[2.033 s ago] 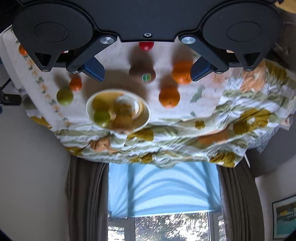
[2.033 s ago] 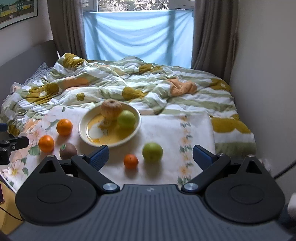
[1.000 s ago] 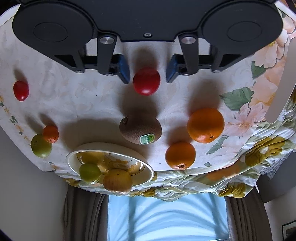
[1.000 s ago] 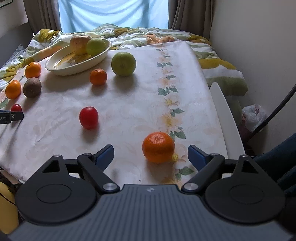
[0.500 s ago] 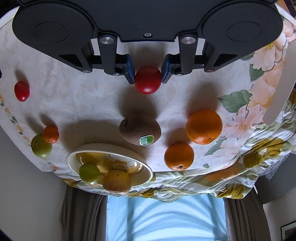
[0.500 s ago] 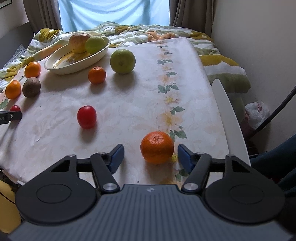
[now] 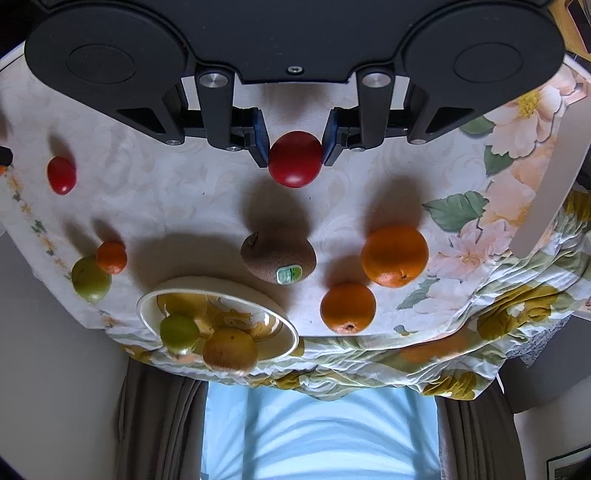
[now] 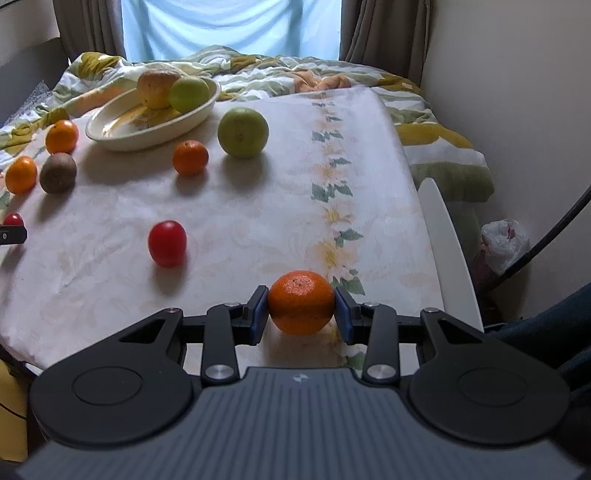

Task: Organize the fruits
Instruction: 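Grasp the red tomato with the left tool while the right tool grasps the small mandarin, then carry the red tomato into the bowl and open the left tool while the right tool carries the mandarin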

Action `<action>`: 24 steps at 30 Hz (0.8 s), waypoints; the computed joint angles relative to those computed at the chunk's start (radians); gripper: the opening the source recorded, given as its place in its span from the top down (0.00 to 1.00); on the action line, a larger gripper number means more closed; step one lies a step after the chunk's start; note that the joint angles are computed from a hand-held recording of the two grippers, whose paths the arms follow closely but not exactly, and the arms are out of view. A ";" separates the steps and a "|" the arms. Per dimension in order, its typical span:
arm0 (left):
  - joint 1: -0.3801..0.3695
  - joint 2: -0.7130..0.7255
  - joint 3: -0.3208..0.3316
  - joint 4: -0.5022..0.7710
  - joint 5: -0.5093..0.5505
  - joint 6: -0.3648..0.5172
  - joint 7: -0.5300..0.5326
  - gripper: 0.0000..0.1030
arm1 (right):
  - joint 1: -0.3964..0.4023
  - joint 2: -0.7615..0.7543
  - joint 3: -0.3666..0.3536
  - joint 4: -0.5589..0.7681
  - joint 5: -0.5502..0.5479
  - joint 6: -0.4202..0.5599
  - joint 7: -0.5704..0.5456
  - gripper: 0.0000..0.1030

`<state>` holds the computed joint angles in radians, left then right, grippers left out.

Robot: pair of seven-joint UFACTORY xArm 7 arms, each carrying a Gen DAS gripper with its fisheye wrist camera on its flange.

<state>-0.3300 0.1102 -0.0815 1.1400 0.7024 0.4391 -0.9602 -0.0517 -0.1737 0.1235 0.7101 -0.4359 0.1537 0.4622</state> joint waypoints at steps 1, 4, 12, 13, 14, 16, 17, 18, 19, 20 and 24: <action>-0.002 -0.009 0.000 -0.001 0.002 0.005 -0.006 0.67 | 0.008 -0.004 -0.005 0.001 0.011 0.001 -0.012 0.49; 0.000 -0.034 -0.010 -0.004 -0.010 0.013 -0.006 0.67 | 0.031 -0.017 -0.021 0.007 0.059 0.007 -0.056 0.49; 0.013 -0.101 -0.048 0.018 -0.011 0.072 -0.020 0.67 | 0.067 -0.059 -0.035 0.032 0.174 0.035 -0.156 0.49; 0.016 -0.109 -0.052 0.025 -0.004 0.079 -0.028 0.67 | 0.072 -0.062 -0.036 0.038 0.187 0.042 -0.170 0.49; 0.019 -0.113 -0.055 0.034 0.001 0.086 -0.031 0.67 | 0.077 -0.066 -0.036 0.044 0.197 0.049 -0.181 0.49; 0.024 -0.115 -0.061 0.055 0.009 0.100 -0.035 0.67 | 0.096 -0.072 -0.045 0.061 0.229 0.064 -0.217 0.49; 0.026 -0.116 -0.063 0.066 0.016 0.103 -0.040 0.67 | 0.101 -0.073 -0.046 0.072 0.242 0.073 -0.230 0.49; 0.029 -0.118 -0.064 0.073 0.018 0.101 -0.038 0.67 | 0.105 -0.073 -0.047 0.084 0.252 0.079 -0.242 0.49; 0.031 -0.113 -0.066 0.089 0.021 0.106 -0.033 0.67 | 0.114 -0.070 -0.051 0.100 0.268 0.086 -0.259 0.49; 0.032 -0.108 -0.066 0.104 0.023 0.111 -0.031 0.67 | 0.121 -0.067 -0.055 0.114 0.283 0.088 -0.277 0.49; 0.038 -0.078 -0.053 0.166 0.003 0.102 0.003 0.67 | 0.126 -0.041 -0.045 0.178 0.299 0.093 -0.301 0.49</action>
